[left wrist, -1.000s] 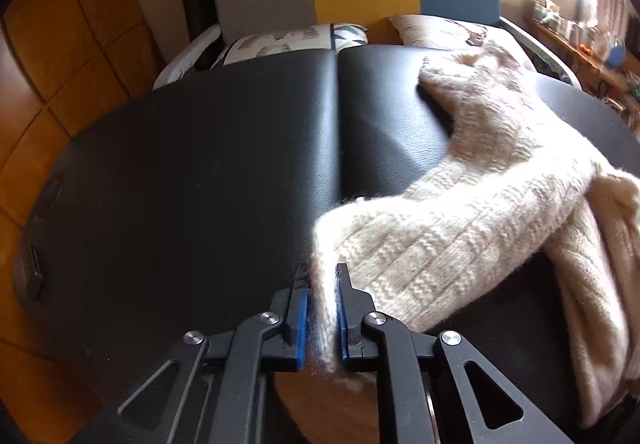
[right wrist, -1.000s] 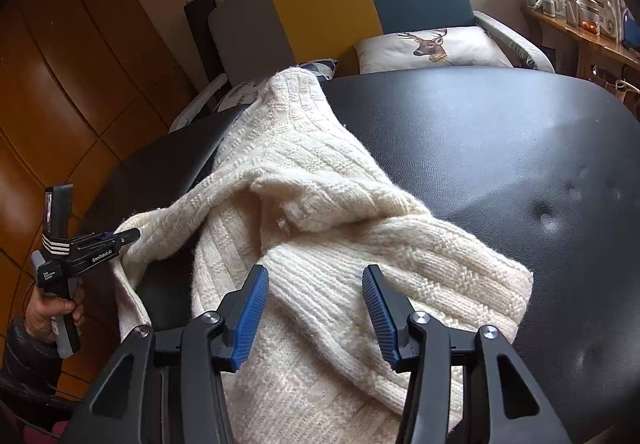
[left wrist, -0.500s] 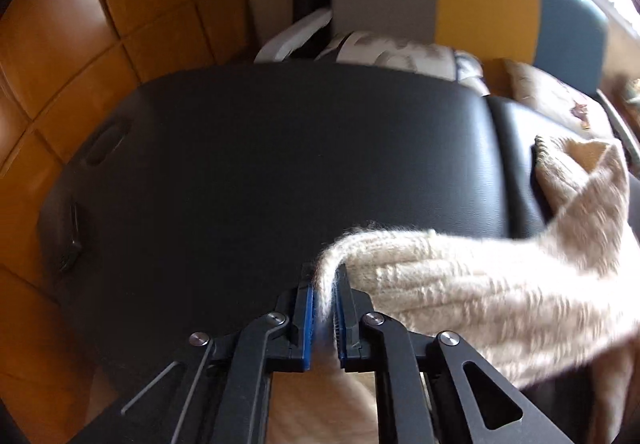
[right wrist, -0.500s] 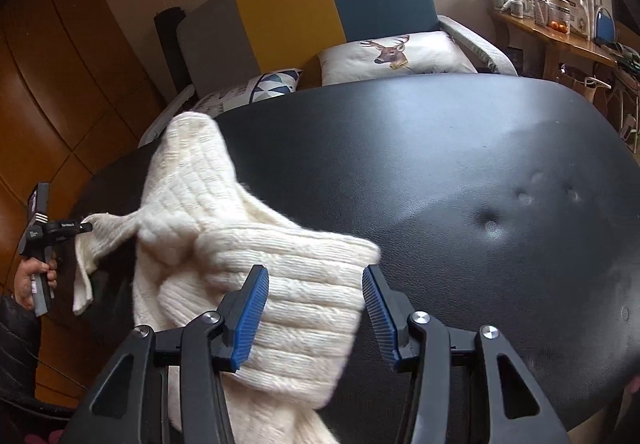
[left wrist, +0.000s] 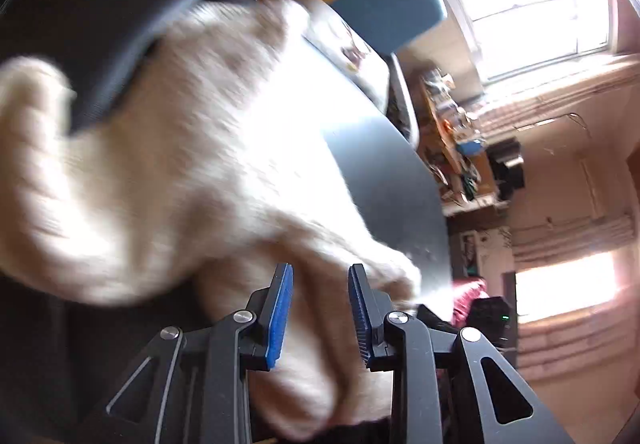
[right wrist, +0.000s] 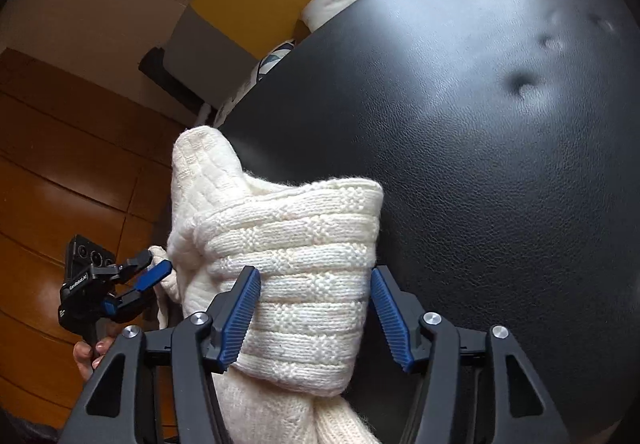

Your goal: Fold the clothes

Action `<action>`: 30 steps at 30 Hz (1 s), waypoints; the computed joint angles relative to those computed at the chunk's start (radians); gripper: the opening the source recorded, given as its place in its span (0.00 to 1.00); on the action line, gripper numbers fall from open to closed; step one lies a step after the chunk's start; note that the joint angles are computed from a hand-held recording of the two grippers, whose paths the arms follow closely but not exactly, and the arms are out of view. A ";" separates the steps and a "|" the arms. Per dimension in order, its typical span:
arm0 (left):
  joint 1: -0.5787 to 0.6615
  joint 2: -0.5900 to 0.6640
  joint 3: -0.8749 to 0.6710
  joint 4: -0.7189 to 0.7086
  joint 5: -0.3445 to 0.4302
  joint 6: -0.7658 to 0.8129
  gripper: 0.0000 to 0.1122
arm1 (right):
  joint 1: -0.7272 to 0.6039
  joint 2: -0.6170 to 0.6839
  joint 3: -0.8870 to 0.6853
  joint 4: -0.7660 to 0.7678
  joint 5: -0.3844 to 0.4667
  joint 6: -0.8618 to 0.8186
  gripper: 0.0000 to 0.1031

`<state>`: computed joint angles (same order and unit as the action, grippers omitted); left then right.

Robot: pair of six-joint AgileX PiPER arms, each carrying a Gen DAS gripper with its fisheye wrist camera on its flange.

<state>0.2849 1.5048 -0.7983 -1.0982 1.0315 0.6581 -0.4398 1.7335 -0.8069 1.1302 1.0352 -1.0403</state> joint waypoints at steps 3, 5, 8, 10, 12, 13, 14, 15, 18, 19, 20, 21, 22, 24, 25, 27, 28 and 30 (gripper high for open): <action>-0.111 0.065 -0.030 -0.016 -0.041 -0.115 0.42 | -0.002 0.041 0.033 0.049 0.027 -0.055 0.60; -0.147 0.111 -0.060 -0.013 -0.077 -0.184 0.42 | 0.006 0.048 0.054 0.080 0.042 -0.110 0.60; -0.173 0.146 -0.064 -0.048 -0.117 -0.230 0.43 | 0.044 0.009 0.102 0.121 -0.025 -0.204 0.46; -0.187 0.155 -0.077 -0.056 -0.154 -0.240 0.40 | 0.063 -0.021 0.122 0.141 -0.060 -0.223 0.32; -0.198 0.171 -0.136 -0.014 -0.200 -0.249 0.15 | 0.060 -0.074 0.142 0.155 -0.079 -0.236 0.27; -0.194 0.147 -0.137 -0.030 -0.218 -0.217 0.15 | 0.048 -0.103 0.150 0.159 -0.078 -0.247 0.23; -0.184 0.105 -0.128 -0.053 -0.235 -0.172 0.11 | 0.035 -0.132 0.156 0.163 -0.076 -0.258 0.21; -0.173 0.066 -0.123 -0.077 -0.250 -0.125 0.06 | 0.010 -0.156 0.162 0.163 -0.064 -0.267 0.18; -0.091 0.006 -0.118 -0.207 -0.186 0.061 0.06 | -0.055 -0.220 0.170 0.143 -0.031 -0.277 0.17; -0.048 -0.035 -0.097 -0.206 -0.162 0.095 0.06 | -0.061 -0.234 0.168 0.121 -0.039 -0.266 0.17; -0.008 -0.072 -0.079 -0.193 -0.148 0.117 0.06 | -0.062 -0.242 0.164 0.099 -0.053 -0.248 0.19; 0.041 -0.103 -0.058 -0.172 -0.126 0.131 0.06 | -0.060 -0.236 0.155 0.080 -0.060 -0.227 0.20; 0.124 -0.124 -0.033 -0.140 -0.077 0.149 0.06 | -0.069 -0.234 0.146 0.054 -0.062 -0.216 0.21; 0.263 -0.152 0.023 -0.077 -0.036 0.180 0.06 | -0.014 -0.237 0.098 -0.015 -0.114 -0.128 0.30; 0.336 -0.153 0.049 -0.048 -0.006 0.206 0.06 | 0.030 -0.219 0.058 -0.049 -0.113 -0.068 0.32; 0.459 -0.134 0.113 -0.010 0.021 0.248 0.06 | 0.104 -0.172 -0.021 -0.085 -0.106 0.006 0.34; 0.503 -0.120 0.140 0.009 0.029 0.265 0.06 | 0.168 -0.157 -0.052 -0.091 -0.133 0.031 0.35; 0.555 -0.116 0.200 0.027 0.014 0.301 0.06 | 0.303 -0.104 -0.129 -0.127 -0.203 0.109 0.39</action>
